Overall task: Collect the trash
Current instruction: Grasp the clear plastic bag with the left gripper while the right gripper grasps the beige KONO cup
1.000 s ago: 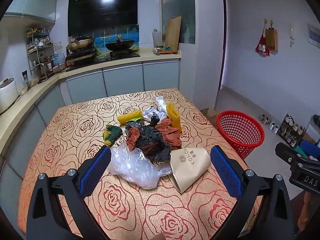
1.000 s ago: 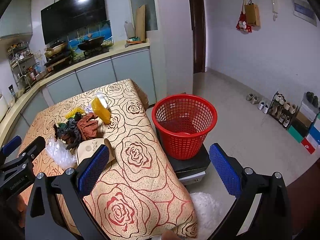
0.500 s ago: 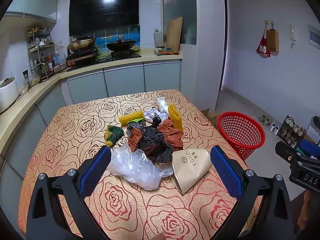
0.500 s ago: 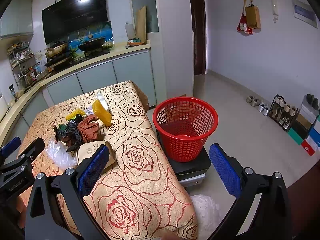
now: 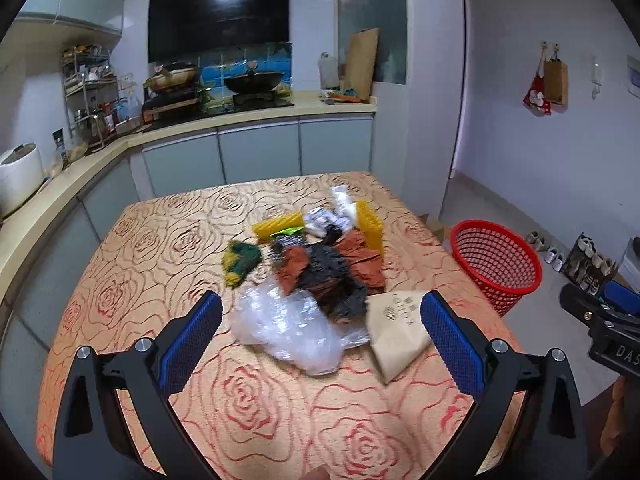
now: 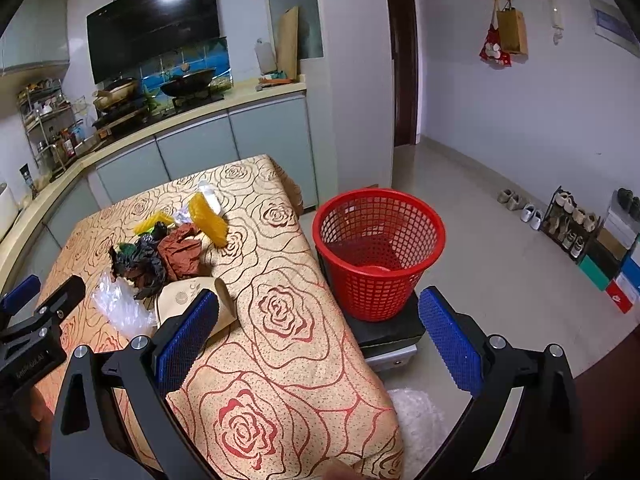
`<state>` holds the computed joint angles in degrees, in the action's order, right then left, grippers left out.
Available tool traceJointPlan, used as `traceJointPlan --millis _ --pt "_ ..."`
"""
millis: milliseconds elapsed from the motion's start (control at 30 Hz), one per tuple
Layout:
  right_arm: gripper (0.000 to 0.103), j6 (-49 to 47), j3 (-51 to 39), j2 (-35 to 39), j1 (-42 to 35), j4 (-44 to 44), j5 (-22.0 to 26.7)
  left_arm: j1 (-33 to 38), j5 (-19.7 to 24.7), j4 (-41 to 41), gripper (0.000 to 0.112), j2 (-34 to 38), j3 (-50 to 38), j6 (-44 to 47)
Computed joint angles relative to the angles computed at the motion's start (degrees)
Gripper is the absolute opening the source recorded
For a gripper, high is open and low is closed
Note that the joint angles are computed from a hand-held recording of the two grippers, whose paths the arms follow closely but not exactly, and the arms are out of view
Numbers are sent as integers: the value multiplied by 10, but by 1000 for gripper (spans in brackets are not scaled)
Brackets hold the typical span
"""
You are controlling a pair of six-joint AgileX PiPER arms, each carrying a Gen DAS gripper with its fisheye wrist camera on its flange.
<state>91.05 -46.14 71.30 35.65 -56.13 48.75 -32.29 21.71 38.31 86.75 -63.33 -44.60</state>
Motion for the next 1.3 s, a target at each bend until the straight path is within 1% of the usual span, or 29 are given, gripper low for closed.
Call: traceJointPlan --millis 67,200,300,433,500,567,633,733,800,933,1100,1133,1200,1300 --pt "98 -15 2 4 -12 14 -27 18 -2 -8 96 2 3 9" --pt "98 -36 0 16 -25 30 -54 63 -4 -7 96 12 11 6" --pt "98 -48 -2 24 -35 35 -76 95 -7 -22 96 22 12 25" --pt "98 -101 -4 31 -71 77 -138 119 -14 -40 96 37 13 48" --pt "98 -129 -12 40 -80 98 -155 123 -15 -63 96 46 8 71" --pt "98 -152 -24 56 -79 110 -156 126 -20 -107 96 58 -2 120" --pt "98 -158 -33 70 -75 108 -155 123 -23 -129 96 71 -13 147" --pt "98 -167 -41 83 -79 111 -161 122 -19 -238 96 96 -41 256" --pt "98 -168 -46 89 -81 105 -157 117 -15 -274 96 112 -54 293" --pt "98 -159 -59 105 -75 77 -135 101 -9 -285 96 146 -80 316" --pt "98 -180 -65 121 -88 92 -149 98 3 -299 95 183 -114 329" --pt "98 -187 -66 125 -92 98 -155 98 3 -303 93 188 -117 335" --pt "98 -192 -71 132 -93 101 -156 100 8 -323 82 195 -121 359" --pt "98 -197 -76 141 -92 100 -165 107 10 -357 73 200 -125 395"
